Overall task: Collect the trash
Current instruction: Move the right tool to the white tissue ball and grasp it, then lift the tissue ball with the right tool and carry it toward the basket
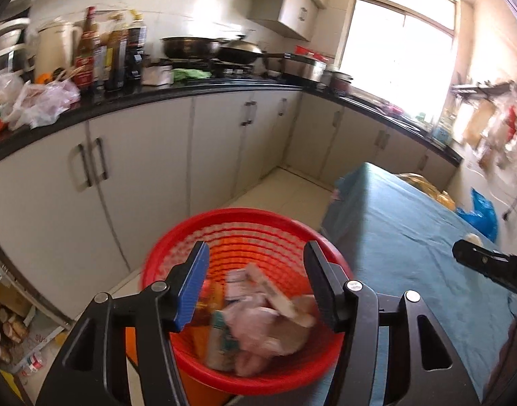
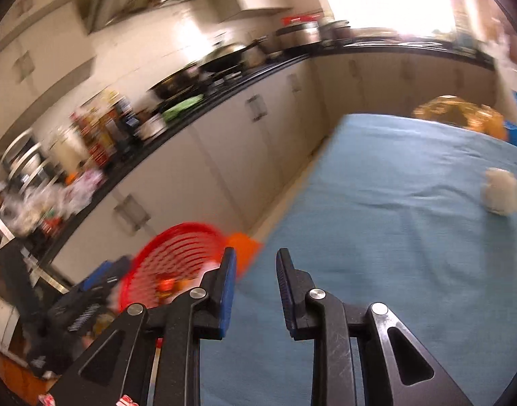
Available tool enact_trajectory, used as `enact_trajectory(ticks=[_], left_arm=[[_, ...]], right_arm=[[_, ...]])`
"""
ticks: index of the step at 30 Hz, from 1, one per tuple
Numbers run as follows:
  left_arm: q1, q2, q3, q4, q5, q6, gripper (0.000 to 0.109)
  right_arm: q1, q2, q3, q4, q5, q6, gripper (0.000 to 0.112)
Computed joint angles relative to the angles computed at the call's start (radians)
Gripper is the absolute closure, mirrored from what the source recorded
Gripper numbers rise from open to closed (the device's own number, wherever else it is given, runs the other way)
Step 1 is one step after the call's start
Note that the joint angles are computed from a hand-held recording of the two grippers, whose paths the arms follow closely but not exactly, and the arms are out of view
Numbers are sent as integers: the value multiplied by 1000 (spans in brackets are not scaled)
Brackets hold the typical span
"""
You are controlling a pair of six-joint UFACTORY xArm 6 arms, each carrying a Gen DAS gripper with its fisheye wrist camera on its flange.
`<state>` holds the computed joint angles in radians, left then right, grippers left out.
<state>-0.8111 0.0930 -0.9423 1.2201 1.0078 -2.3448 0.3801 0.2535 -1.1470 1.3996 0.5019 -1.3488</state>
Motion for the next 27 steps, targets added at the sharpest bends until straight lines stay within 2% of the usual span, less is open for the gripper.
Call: enact_trajectory(ticks=[4, 8, 13, 16, 20, 24, 26, 27], left_arm=[[-4, 58, -98, 3, -56, 94, 47], [7, 142, -213, -16, -135, 190, 47], [34, 259, -363, -65, -263, 313, 47], [46, 328, -450, -112, -329, 383, 47], [54, 392, -524, -157, -368, 443, 47], [67, 446, -586, -210, -397, 499, 47], [70, 471, -617, -229, -400, 524, 47], [72, 484, -632, -236, -403, 537, 47]], right_arm=[[-133, 55, -64, -51, -28, 93, 86], [-259, 166, -198, -160, -66, 233, 86], [-348, 325, -401, -334, -62, 418, 85], [-395, 452, -580, -386, 36, 506, 78], [-415, 589, -785, -392, 188, 566, 73], [-399, 691, -930, -472, 223, 644, 72], [-400, 724, -979, -491, 263, 658, 88], [-400, 718, -967, -482, 265, 644, 91]])
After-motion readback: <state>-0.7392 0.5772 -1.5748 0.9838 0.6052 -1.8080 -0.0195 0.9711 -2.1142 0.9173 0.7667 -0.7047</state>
